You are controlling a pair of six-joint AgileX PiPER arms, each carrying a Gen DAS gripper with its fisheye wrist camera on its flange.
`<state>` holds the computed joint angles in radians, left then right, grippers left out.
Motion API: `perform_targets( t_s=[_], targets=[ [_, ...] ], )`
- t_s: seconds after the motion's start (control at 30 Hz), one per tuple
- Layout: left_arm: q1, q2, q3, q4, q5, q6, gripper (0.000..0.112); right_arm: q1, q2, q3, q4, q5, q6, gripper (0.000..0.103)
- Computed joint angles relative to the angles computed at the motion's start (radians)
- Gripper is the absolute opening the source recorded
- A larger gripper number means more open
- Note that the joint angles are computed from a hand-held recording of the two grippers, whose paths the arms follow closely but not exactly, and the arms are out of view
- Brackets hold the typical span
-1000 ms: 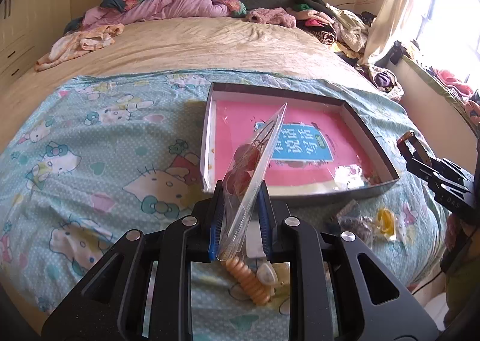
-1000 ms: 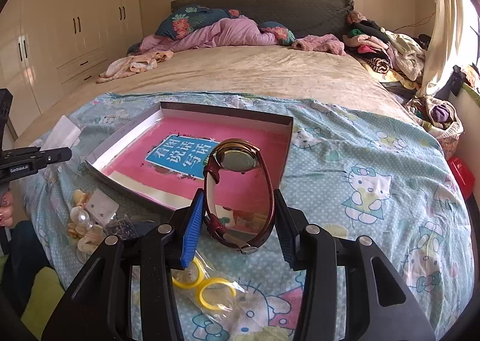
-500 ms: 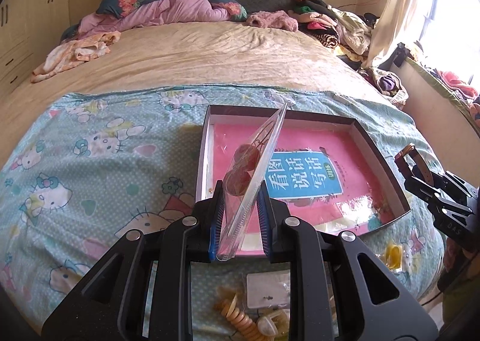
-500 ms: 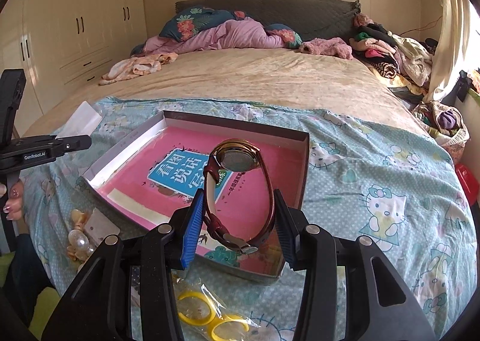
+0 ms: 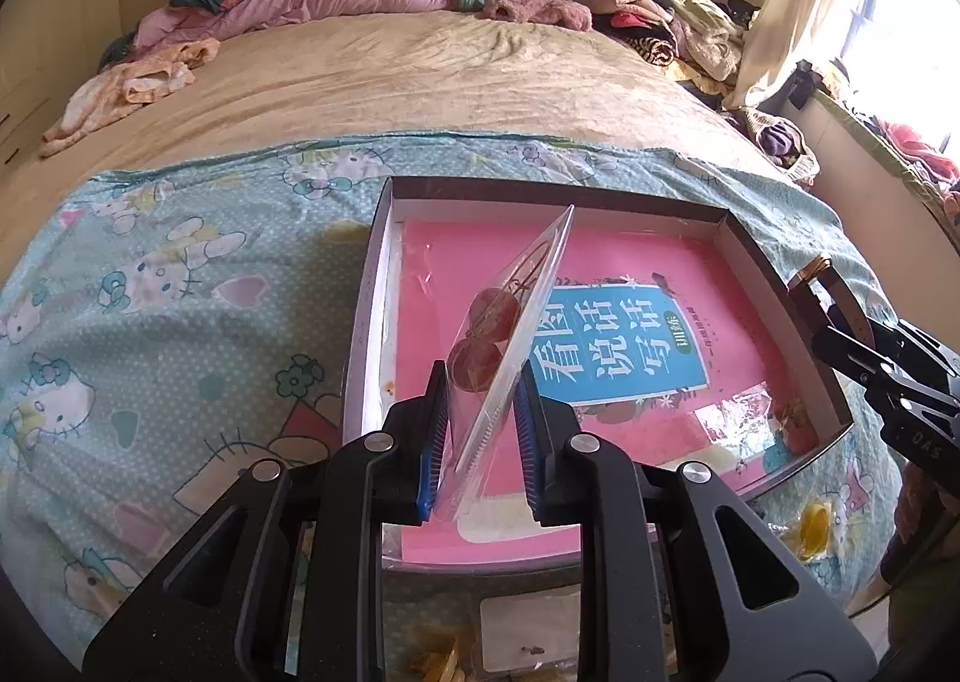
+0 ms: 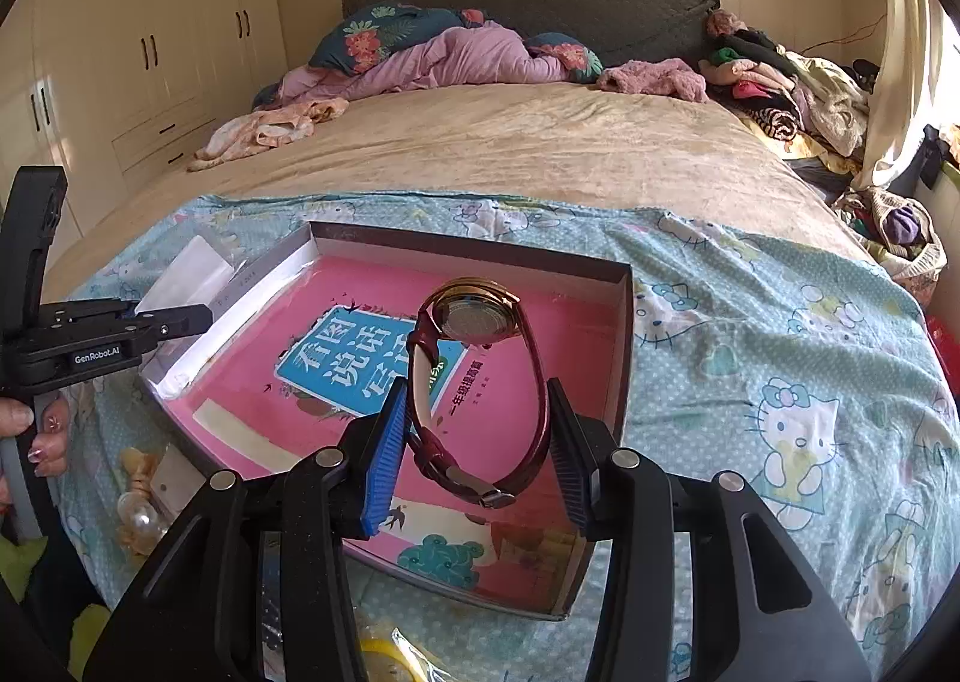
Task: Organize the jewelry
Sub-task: 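Carry the brown watch into the pink box and open the right tool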
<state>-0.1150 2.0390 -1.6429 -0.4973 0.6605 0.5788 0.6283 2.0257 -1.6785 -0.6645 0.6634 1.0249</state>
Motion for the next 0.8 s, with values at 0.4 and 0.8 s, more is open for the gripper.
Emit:
perform_targets(
  t_s=[0.4, 0.8],
  targets=[
    [-0.024, 0.036, 0.008, 0.079, -0.014, -0.042, 0.015, -0.025, 0.083, -0.061, 0.151, -0.006, -0.106, 0.043],
    [-0.028, 0.039, 0.001, 0.095, -0.002, -0.059, 0.015, -0.015, 0.060, -0.019, 0.136, -0.017, -0.075, 0.055]
  ],
)
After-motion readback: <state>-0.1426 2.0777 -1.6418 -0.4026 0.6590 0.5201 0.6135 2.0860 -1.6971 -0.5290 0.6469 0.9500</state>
